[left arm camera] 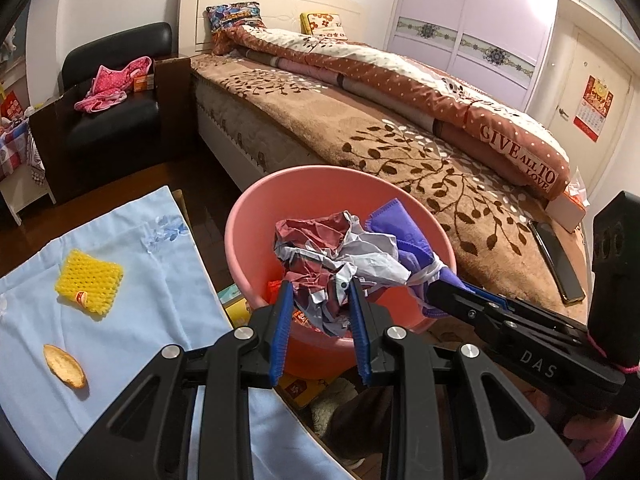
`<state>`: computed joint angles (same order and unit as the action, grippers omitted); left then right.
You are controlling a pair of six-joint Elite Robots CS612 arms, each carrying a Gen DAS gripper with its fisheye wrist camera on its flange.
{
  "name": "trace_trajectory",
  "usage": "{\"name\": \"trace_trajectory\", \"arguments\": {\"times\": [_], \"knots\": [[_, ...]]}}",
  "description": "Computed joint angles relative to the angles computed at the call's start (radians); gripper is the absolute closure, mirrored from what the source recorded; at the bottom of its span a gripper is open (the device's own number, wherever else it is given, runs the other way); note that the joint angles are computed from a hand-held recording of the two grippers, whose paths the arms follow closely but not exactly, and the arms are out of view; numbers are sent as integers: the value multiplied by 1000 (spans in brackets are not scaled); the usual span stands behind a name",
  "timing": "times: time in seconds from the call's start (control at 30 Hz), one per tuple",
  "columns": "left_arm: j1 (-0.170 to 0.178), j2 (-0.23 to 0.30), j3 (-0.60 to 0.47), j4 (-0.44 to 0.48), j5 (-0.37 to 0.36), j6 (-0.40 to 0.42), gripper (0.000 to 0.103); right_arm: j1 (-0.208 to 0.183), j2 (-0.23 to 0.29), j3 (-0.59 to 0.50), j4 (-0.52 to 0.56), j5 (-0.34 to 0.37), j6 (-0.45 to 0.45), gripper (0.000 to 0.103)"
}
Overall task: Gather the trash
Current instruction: 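Open both tools to drop the wrapper and purple bag into the bucket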
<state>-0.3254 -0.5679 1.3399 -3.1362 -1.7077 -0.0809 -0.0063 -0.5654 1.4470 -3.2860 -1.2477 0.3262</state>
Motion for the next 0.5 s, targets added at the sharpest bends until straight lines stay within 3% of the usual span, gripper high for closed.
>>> {"name": "trace_trajectory", "arguments": {"times": [0.17, 0.33, 0.5], "knots": [[-1, 4, -10, 27, 1, -6, 72, 1, 2, -4, 5, -2, 4, 86], [3, 8, -19, 40, -9, -23, 61, 2, 5, -8, 8, -4, 6, 86], [5, 7, -16, 35, -14, -33, 59, 0, 8, -10, 6, -4, 16, 85]]}}
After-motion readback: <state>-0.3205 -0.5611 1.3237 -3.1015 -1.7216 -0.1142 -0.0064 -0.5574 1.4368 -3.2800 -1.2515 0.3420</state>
